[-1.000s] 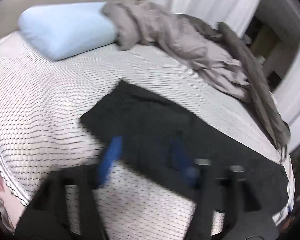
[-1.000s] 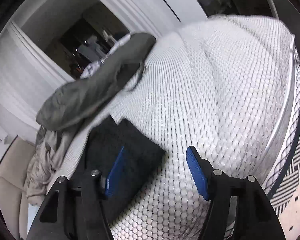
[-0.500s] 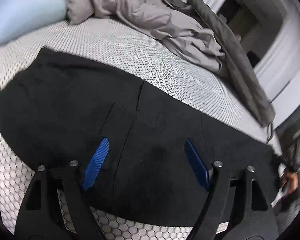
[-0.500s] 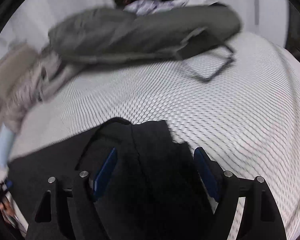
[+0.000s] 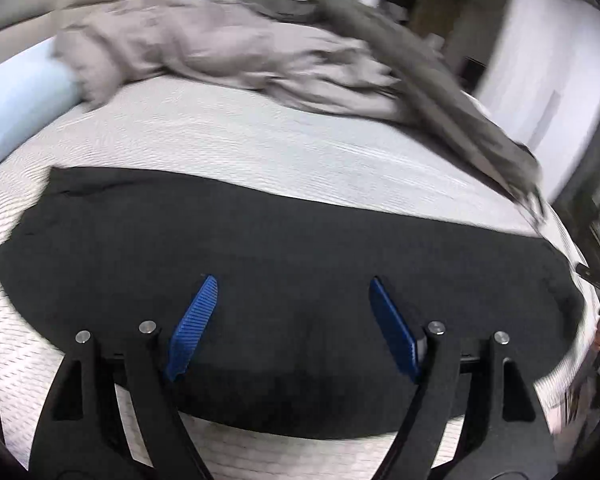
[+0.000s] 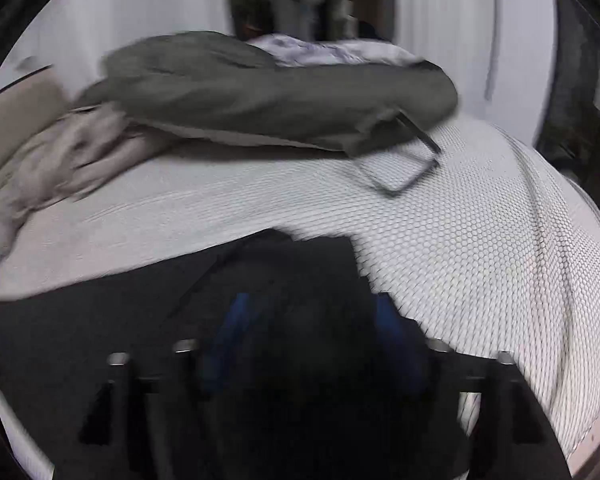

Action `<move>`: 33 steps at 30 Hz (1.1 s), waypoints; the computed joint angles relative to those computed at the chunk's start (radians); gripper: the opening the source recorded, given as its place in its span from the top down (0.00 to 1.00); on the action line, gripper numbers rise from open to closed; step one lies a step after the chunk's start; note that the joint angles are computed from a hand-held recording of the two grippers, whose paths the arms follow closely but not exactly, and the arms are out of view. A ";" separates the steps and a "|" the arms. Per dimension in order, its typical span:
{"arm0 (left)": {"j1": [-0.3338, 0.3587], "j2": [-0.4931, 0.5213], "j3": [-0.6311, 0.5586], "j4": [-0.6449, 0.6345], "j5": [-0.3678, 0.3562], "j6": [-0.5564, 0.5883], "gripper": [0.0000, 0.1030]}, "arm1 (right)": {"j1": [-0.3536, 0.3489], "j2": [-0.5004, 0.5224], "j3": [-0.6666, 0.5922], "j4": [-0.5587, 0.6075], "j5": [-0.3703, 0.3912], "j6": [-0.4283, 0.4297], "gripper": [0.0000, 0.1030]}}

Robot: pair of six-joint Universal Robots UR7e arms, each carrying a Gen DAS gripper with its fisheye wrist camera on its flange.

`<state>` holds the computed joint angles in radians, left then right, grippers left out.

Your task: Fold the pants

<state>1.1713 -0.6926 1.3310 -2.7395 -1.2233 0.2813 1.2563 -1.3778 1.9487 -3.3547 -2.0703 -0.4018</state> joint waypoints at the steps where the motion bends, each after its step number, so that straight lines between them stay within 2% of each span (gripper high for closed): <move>1: -0.015 0.001 0.018 0.026 -0.023 0.010 0.27 | 0.015 -0.010 0.034 0.014 0.017 -0.001 0.23; 2: -0.034 0.006 0.041 0.045 -0.045 0.026 0.27 | 0.043 -0.003 0.061 0.039 0.016 -0.012 0.18; 4: -0.064 0.020 0.081 0.059 -0.065 0.075 0.27 | 0.087 0.038 0.082 0.044 -0.007 -0.025 0.17; 6: -0.091 0.046 0.096 0.104 -0.071 0.127 0.27 | 0.107 0.087 0.096 0.054 0.020 -0.035 0.16; 8: -0.108 0.072 0.100 0.132 -0.027 0.135 0.27 | 0.112 0.143 0.087 0.077 0.028 -0.051 0.17; 10: -0.110 0.083 0.106 0.110 0.008 0.160 0.27 | 0.114 0.201 0.078 0.021 -0.028 -0.133 0.17; 12: -0.094 0.071 0.102 0.104 0.022 0.152 0.27 | 0.091 0.179 0.101 -0.015 -0.007 -0.201 0.17; 14: -0.071 0.054 0.099 0.100 0.038 0.142 0.27 | 0.065 0.152 0.113 -0.075 -0.068 -0.228 0.16; 15: -0.058 0.047 0.098 0.085 0.067 0.137 0.26 | 0.038 0.128 0.122 -0.110 -0.090 -0.229 0.16; 17: -0.034 0.039 0.083 0.073 0.077 0.134 0.26 | -0.017 0.117 0.118 -0.241 -0.188 -0.241 0.16; 18: -0.019 0.031 0.077 0.071 0.075 0.133 0.26 | -0.048 0.108 0.116 -0.288 -0.213 -0.234 0.15; 19: -0.010 0.023 0.077 0.056 0.091 0.134 0.26 | -0.080 0.082 0.126 -0.293 -0.196 -0.200 0.15; 20: -0.006 0.017 0.082 0.035 0.114 0.137 0.26 | -0.113 0.037 0.148 -0.257 -0.138 -0.137 0.15; 21: 0.001 0.015 0.073 0.026 0.137 0.145 0.26 | -0.119 0.021 0.154 -0.241 -0.121 -0.116 0.15; 22: -0.002 0.012 0.072 0.016 0.155 0.136 0.27 | -0.103 0.032 0.150 -0.267 -0.146 -0.136 0.15; 24: -0.006 0.001 0.068 0.052 0.124 0.105 0.27 | -0.041 0.063 0.134 -0.299 -0.204 -0.192 0.15; 26: -0.022 0.006 0.053 0.080 0.067 0.106 0.26 | 0.011 0.070 0.129 -0.252 -0.160 -0.174 0.15; 29: -0.078 0.077 -0.010 0.125 0.054 0.136 0.25 | 0.066 0.105 0.068 -0.076 -0.090 -0.125 0.14; 32: -0.112 0.166 -0.109 0.284 0.035 0.118 0.25 | 0.082 0.174 -0.032 0.123 -0.020 -0.108 0.14; 33: -0.115 0.195 -0.145 0.334 0.056 0.127 0.25 | 0.087 0.210 -0.070 0.156 -0.047 -0.121 0.14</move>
<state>1.0559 -0.4978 1.1857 -2.4057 -1.1677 0.4079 1.3432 -1.1678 1.8784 -3.1990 -2.1171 -0.5231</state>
